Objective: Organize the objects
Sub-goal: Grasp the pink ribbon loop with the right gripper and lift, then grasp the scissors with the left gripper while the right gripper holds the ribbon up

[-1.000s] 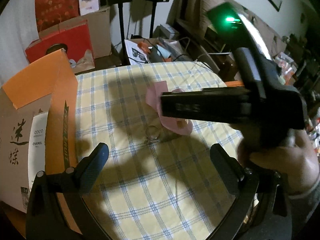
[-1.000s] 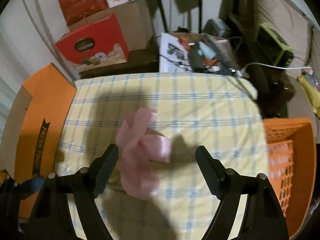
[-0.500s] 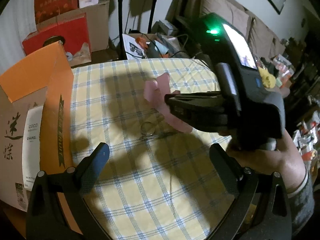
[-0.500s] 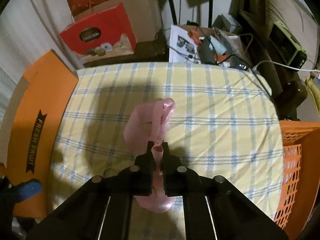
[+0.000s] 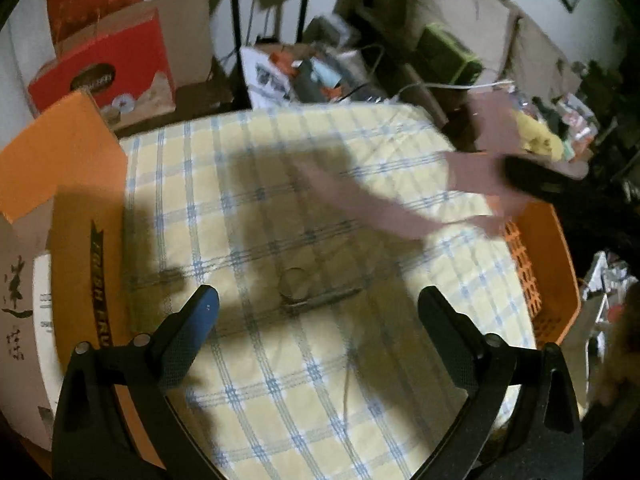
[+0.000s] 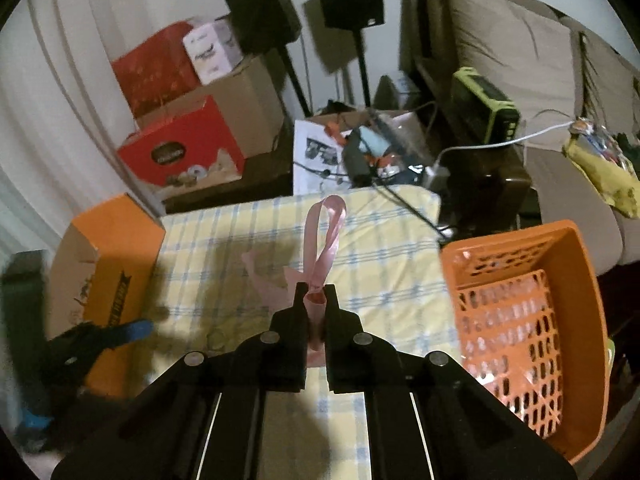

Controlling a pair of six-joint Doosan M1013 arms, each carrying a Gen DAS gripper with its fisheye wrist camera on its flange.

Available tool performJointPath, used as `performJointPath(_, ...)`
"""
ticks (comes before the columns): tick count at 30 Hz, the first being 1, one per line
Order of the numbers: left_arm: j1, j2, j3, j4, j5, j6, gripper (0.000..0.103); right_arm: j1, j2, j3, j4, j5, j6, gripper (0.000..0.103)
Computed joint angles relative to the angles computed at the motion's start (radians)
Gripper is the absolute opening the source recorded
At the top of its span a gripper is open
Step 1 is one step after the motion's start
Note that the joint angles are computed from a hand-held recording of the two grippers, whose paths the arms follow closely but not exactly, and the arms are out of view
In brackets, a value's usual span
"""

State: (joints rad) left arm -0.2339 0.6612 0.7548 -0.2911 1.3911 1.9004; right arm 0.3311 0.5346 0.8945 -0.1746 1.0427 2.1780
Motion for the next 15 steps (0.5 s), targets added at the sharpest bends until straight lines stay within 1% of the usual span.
performJointPath(2,-0.002,0.022,-0.022,0.008,0.035,-0.028,0.089,0.001,-0.018,0.022,0.000,-0.015,0.010,0.005)
performJointPath(4,-0.003,0.027,-0.014,0.009,0.035,-0.045,0.089,0.003,-0.035,0.045,-0.002,-0.026,0.017,0.005)
performJointPath(11,-0.018,0.015,0.027,0.038,-0.003,-0.072,0.089,0.009,-0.057,0.086,-0.003,-0.040,0.034,0.005)
performJointPath(13,-0.025,0.014,0.037,0.062,-0.015,-0.081,0.085,0.011,-0.063,0.099,-0.007,-0.044,0.044,0.005)
performJointPath(15,-0.032,-0.001,0.067,0.088,-0.057,-0.080,0.083,0.012,-0.067,0.107,-0.001,-0.051,0.047,0.005)
